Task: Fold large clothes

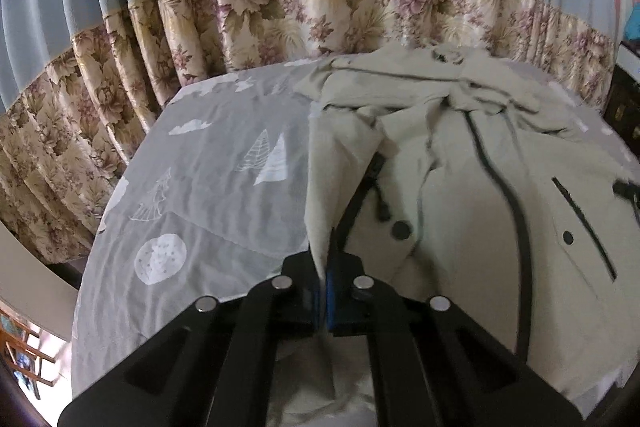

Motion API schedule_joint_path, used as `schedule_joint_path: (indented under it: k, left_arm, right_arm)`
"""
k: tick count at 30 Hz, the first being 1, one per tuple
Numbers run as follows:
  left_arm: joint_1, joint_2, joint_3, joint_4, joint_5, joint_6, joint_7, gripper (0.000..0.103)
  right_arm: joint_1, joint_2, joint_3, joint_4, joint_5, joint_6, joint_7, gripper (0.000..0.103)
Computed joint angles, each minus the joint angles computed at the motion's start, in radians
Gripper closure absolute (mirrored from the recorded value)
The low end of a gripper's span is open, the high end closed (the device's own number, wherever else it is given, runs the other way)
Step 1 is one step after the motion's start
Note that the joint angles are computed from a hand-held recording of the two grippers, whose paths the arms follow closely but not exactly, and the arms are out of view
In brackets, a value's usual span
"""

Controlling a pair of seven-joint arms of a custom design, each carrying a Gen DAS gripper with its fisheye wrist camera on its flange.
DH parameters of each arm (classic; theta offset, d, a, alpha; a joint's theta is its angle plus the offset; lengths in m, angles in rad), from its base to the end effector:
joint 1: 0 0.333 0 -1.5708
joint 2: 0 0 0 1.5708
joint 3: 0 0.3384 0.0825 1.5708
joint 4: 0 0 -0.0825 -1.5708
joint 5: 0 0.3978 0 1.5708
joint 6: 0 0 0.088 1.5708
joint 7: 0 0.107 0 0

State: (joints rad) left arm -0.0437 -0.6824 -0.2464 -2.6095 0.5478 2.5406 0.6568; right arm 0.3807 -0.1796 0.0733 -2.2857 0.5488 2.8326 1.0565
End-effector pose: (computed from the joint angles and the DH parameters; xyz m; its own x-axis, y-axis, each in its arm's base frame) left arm 0.3685 -0.1283 0.5385 0.2886 -0.9547 -0.0724 -0.6819 -0.1519 -0.7155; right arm 0.4945 0.2136 0.5208 0.5233 -0.8450 -0.1102 -0.6491 -0.3114 -0.6941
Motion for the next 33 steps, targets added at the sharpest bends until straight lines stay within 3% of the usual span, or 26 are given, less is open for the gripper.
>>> schedule_joint_path:
  k: [7,12,19,21,22,23,24,25,28,30,33]
  left_arm:
    - [-0.088,-0.008,-0.027,0.037,-0.101,0.021,-0.072,0.101]
    - [-0.146,-0.021,-0.047,0.024,-0.168,0.042,-0.149,0.101]
    - [-0.183,-0.031,-0.05,-0.03,-0.212,-0.052,-0.226,0.099]
    - [-0.196,-0.043,-0.04,-0.043,-0.211,-0.061,-0.219,0.094]
    - [-0.191,-0.053,-0.046,-0.043,-0.202,-0.081,-0.221,0.077]
    - [-0.178,-0.064,-0.061,-0.032,-0.188,-0.121,-0.232,0.048]
    - [-0.163,-0.076,-0.076,-0.017,-0.162,-0.155,-0.24,0.038]
    - [-0.157,-0.085,-0.08,-0.009,-0.145,-0.17,-0.244,0.034]
    - [-0.135,-0.083,-0.071,0.038,-0.089,-0.187,-0.224,0.027]
    - [-0.104,-0.049,-0.054,0.086,-0.048,-0.164,-0.209,0.022]
    - [-0.057,0.044,-0.036,0.183,0.015,-0.09,-0.162,0.017]
  right_arm:
    - [-0.129,0.072,-0.035,0.13,-0.175,0.017,0.107,0.1]
    - [-0.193,0.084,-0.055,0.143,-0.278,0.024,0.149,0.1]
    - [-0.227,0.036,-0.054,0.059,-0.343,-0.014,0.149,0.1]
    - [-0.248,0.031,-0.036,0.045,-0.421,-0.028,0.194,0.097]
    - [-0.266,0.028,-0.028,0.039,-0.471,-0.028,0.235,0.086]
    - [-0.268,0.024,-0.029,0.038,-0.48,-0.032,0.25,0.065]
    - [-0.266,0.021,-0.038,0.042,-0.468,-0.034,0.247,0.051]
    - [-0.252,0.009,-0.056,0.039,-0.42,-0.012,0.213,0.035]
    - [-0.214,0.0,-0.08,0.068,-0.324,0.013,0.123,0.033]
    - [-0.167,0.026,-0.098,0.141,-0.207,-0.033,0.024,0.032]
    - [-0.136,0.082,-0.078,0.236,-0.126,-0.056,-0.086,0.025]
